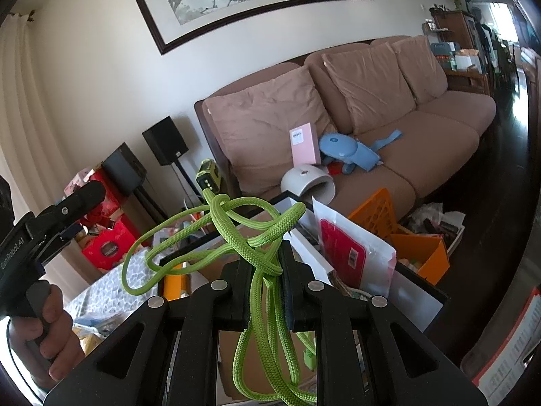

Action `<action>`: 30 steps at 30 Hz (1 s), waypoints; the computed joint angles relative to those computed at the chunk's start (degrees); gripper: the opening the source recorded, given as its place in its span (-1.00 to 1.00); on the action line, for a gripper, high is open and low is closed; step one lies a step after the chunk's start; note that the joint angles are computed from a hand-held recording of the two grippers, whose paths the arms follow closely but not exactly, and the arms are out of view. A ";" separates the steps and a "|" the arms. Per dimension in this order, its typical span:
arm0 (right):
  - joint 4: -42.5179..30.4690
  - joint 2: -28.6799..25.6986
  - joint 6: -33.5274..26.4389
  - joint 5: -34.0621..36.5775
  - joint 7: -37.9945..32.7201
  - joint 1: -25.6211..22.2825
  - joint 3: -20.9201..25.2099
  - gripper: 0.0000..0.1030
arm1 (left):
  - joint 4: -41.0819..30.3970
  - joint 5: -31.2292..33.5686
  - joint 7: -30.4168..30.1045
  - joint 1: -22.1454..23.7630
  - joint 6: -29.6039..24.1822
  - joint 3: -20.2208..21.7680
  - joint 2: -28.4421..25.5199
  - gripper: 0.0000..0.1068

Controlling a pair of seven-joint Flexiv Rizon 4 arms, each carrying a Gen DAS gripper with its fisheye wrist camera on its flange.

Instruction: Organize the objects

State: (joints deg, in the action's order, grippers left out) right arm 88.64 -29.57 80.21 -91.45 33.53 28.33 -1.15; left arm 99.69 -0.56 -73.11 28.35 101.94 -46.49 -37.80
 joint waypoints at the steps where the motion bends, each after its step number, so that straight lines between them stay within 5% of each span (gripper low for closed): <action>1: 0.01 -0.03 0.08 0.10 -0.10 -0.02 0.04 -0.73 | -0.01 0.01 0.01 0.03 -0.05 -0.05 -0.03 0.40; 30: 0.94 -0.72 1.18 8.44 -6.57 2.59 -2.15 -0.73 | 0.18 -0.89 0.72 -1.05 -1.24 0.55 -0.69 0.40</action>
